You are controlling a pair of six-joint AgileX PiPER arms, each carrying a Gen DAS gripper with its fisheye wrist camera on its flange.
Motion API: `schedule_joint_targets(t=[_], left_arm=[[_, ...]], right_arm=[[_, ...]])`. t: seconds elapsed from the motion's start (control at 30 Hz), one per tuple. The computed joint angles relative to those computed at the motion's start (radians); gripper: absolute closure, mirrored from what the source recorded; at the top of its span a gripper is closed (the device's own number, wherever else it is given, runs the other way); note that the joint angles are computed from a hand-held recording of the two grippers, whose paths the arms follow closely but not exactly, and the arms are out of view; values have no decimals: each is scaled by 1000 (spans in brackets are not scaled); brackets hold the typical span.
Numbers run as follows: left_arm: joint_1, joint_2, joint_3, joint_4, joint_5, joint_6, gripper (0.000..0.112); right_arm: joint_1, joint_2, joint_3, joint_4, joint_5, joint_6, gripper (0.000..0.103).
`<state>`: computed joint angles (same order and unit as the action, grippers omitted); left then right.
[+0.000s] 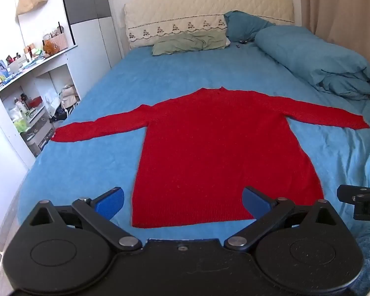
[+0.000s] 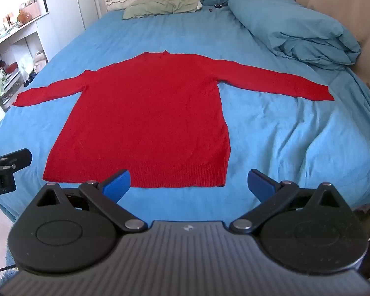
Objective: Fold small clothes
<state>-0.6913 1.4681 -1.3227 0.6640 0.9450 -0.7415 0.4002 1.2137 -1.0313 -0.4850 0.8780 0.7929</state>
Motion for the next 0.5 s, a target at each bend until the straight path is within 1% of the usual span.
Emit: schedule_joint_targets(t=[0.13,0.2,0.3,0.4,0.43,0.5], left_arm=[[-24,33,-25,26,20,-23,9],[7,-23,40,-11,-58,-20,9],[5,-37,44,-3,-57,-24,9],[4,-43,47,-2,-64,-31,9],[2,-46,48,-1,-64,-33,9],[0,-50,48,-2,-61,-35,9]], right_arm=[[1,-9,9,-6,-13,14,0],[-4,-14,9,1,-14,10,0],[-11,-20,6,9,-13,-2,0],[-56,-48,24,46,-33,-57,0],[-36,-19,-7,22,0,-40,0],[-24,-16,-7,6,1,-17,0]])
